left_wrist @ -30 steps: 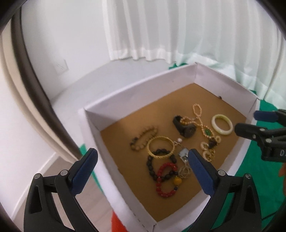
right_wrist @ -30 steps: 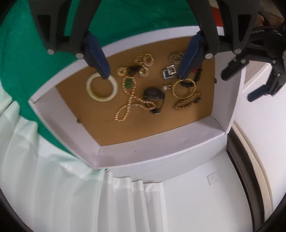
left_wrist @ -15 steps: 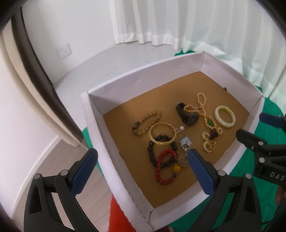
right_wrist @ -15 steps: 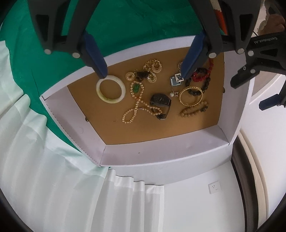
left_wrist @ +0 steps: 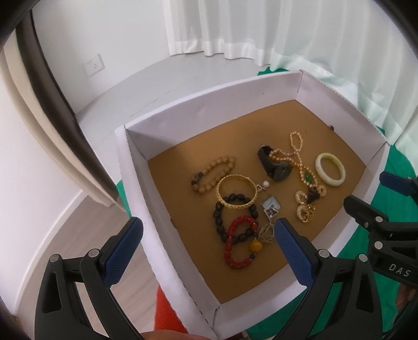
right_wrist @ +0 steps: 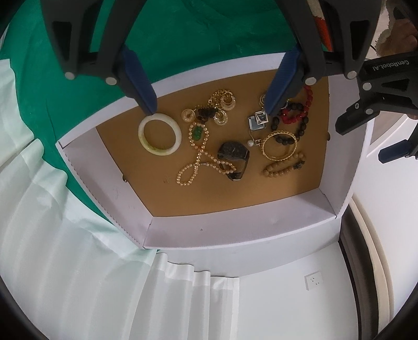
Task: Organize jewelry
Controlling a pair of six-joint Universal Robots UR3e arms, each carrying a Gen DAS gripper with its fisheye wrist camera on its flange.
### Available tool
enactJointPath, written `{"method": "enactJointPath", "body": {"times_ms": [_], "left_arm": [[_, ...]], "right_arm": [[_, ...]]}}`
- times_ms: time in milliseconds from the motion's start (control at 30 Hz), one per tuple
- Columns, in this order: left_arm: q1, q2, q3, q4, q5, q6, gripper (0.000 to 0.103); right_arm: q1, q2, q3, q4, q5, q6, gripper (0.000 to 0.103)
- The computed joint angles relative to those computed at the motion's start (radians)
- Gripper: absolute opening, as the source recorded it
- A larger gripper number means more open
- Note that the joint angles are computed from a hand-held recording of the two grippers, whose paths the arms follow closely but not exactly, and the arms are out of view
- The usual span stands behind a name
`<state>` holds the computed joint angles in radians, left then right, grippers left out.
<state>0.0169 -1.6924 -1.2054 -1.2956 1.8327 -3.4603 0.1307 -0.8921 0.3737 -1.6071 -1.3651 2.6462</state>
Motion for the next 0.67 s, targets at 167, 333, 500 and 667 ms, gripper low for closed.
{"method": "enactJointPath", "body": {"times_ms": [167,333,500,667], "left_arm": [[-0.004,-0.009,0.009,-0.008,0.003,-0.004,0.101],[0.004,-0.013,0.018,-0.012,-0.009,-0.006,0.101],[0.013,-0.019,0.02,-0.015,-0.019,-0.019,0.101],[0.007,-0.01,-0.001,0.013,-0.012,-0.016,0.101]], "right_arm": [[-0.001,0.002,0.002,-0.008,-0.001,-0.002,0.086],[0.001,0.023,-0.037,0.004,-0.007,0.005,0.086],[0.0,0.03,-0.051,0.015,-0.008,0.001,0.086],[0.002,0.04,-0.066,0.027,-0.013,0.004,0.086]]}}
